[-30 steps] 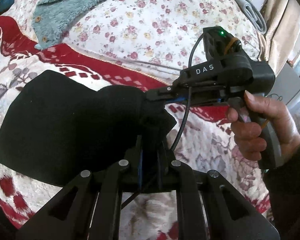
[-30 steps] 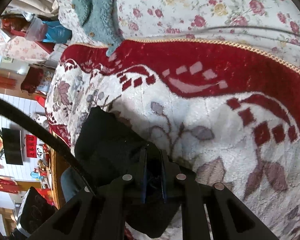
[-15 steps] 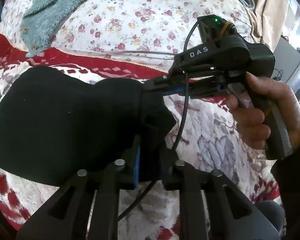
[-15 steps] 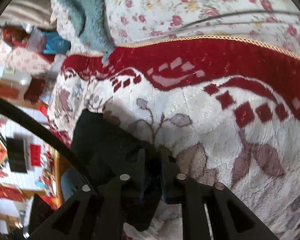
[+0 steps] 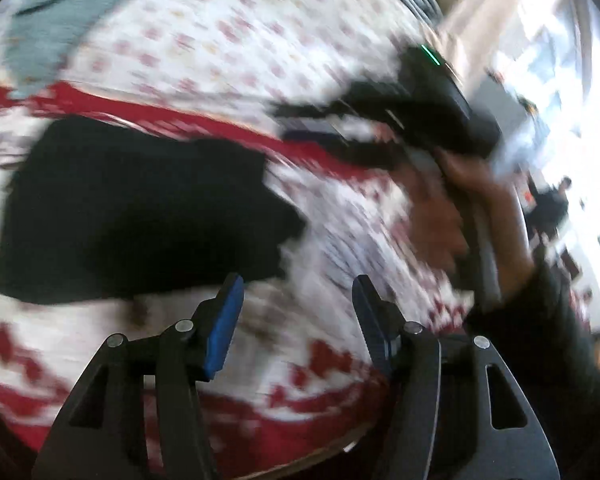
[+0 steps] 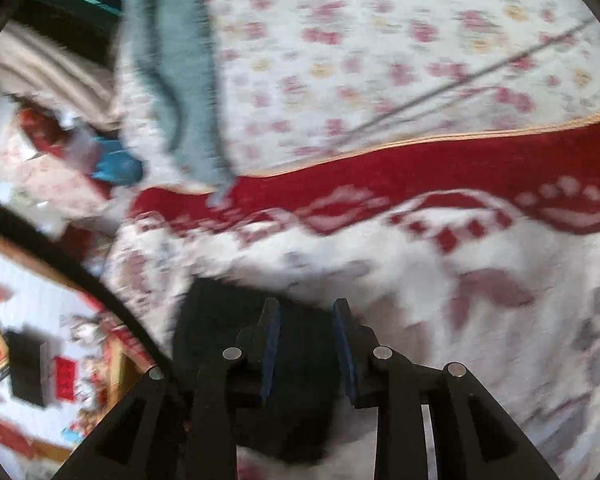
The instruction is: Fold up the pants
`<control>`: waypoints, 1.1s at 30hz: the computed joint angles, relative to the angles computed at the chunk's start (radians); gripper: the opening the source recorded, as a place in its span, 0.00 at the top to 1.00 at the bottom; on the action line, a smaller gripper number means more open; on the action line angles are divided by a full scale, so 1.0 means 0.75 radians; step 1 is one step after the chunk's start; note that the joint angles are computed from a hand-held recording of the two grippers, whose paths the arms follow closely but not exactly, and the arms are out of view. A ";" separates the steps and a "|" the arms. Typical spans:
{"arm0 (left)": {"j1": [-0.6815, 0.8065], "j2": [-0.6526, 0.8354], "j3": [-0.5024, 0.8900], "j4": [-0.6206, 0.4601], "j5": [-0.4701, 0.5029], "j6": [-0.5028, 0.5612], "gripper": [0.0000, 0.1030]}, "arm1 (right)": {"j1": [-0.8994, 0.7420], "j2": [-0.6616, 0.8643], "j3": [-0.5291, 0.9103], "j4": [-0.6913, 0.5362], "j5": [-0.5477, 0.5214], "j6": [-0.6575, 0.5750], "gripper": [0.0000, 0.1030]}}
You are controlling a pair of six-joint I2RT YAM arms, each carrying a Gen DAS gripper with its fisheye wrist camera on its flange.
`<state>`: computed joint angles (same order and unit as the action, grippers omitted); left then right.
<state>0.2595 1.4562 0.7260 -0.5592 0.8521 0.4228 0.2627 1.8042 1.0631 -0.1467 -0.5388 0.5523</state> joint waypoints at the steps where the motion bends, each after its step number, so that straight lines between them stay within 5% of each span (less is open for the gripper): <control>1: 0.051 0.019 0.042 -0.027 -0.002 0.021 0.45 | 0.027 -0.017 -0.024 0.043 -0.018 0.034 0.75; 5: 0.217 0.079 0.196 0.027 -0.078 0.011 0.45 | 0.167 0.043 -0.043 0.196 -0.141 0.186 0.75; 10: 0.174 0.314 0.331 0.160 -0.207 -0.102 0.45 | 0.243 0.062 -0.095 0.043 0.069 0.212 0.78; 15: 0.092 0.483 0.269 0.325 -0.383 -0.114 0.45 | 0.156 0.023 -0.454 0.580 -0.063 0.429 0.83; 19: 0.180 0.438 0.337 0.187 -0.268 -0.092 0.45 | 0.170 -0.054 -0.488 0.584 -0.035 0.419 0.80; 21: 0.249 0.434 0.391 0.151 -0.223 -0.091 0.45 | 0.172 -0.183 -0.538 0.522 0.115 0.402 0.76; 25: 0.303 0.635 0.604 -0.016 -0.215 -0.145 0.45 | 0.175 -0.362 -0.688 0.547 0.360 0.491 0.32; 26: 0.297 0.701 0.665 -0.089 -0.216 -0.154 0.45 | 0.174 -0.360 -0.710 0.568 0.373 0.502 0.29; 29: 0.266 0.894 0.835 -0.299 -0.148 -0.122 0.45 | 0.130 -0.260 -0.740 0.693 0.242 0.571 0.29; 33: 0.244 0.957 0.872 -0.328 -0.097 -0.165 0.39 | 0.101 -0.006 -0.722 0.996 0.045 0.743 0.29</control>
